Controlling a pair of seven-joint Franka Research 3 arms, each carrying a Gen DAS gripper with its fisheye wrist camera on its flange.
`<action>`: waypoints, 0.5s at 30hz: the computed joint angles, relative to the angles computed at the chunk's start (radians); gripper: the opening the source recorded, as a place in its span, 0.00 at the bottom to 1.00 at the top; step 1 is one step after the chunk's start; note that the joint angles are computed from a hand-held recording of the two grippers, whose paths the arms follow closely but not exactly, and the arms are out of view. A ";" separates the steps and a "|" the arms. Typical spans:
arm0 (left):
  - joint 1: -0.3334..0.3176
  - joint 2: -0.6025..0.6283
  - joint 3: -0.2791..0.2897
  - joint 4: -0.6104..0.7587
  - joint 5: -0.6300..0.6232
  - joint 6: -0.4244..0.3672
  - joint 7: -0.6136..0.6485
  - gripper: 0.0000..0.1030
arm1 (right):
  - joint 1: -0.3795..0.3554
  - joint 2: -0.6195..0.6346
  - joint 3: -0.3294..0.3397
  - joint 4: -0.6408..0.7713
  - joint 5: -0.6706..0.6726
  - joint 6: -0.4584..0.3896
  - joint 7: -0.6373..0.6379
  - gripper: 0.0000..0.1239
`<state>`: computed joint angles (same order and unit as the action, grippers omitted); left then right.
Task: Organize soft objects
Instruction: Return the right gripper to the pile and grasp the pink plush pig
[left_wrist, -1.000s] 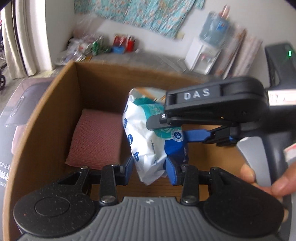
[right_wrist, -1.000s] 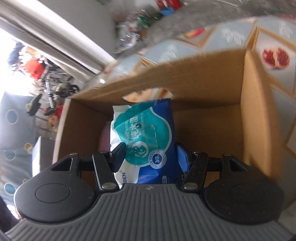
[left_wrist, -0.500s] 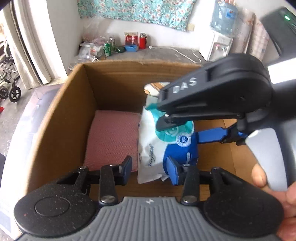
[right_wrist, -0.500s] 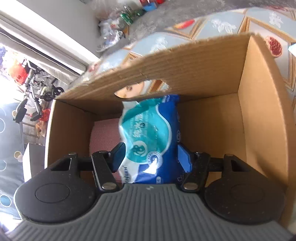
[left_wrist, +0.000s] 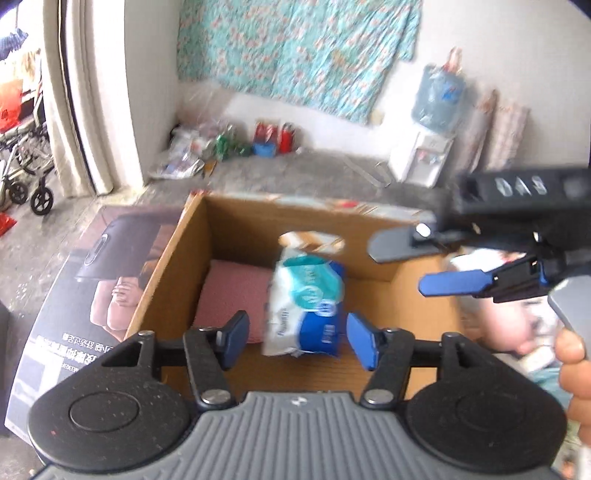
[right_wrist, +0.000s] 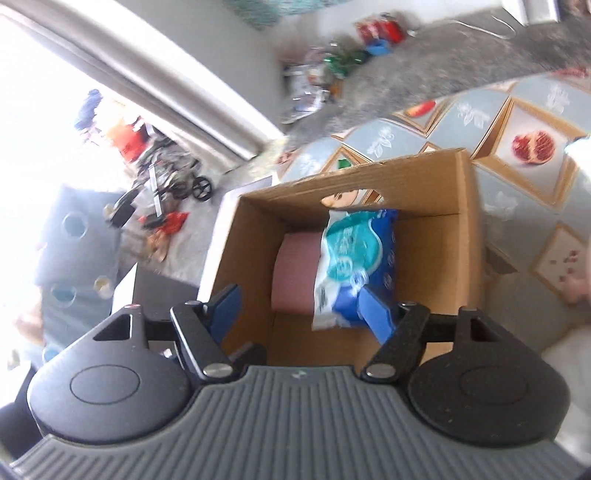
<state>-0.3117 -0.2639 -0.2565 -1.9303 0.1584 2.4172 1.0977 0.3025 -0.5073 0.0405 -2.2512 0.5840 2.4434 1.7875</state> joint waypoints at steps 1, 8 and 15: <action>-0.011 -0.027 0.001 -0.017 -0.016 0.015 0.008 0.63 | 0.000 -0.048 -0.017 -0.020 -0.003 -0.029 -0.021 0.59; -0.094 -0.148 -0.031 -0.116 -0.060 0.108 0.019 0.71 | -0.127 -0.432 -0.079 -0.175 -0.110 -0.251 -0.055 0.60; -0.176 -0.139 -0.092 -0.143 -0.056 0.163 -0.015 0.73 | -0.315 -0.727 -0.169 -0.270 -0.210 -0.488 -0.076 0.61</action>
<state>-0.4879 -0.4030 -0.3482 -2.0731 0.1025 2.5802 1.0822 -0.0129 -1.2348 -0.1283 -2.5207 0.3744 1.9556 1.7119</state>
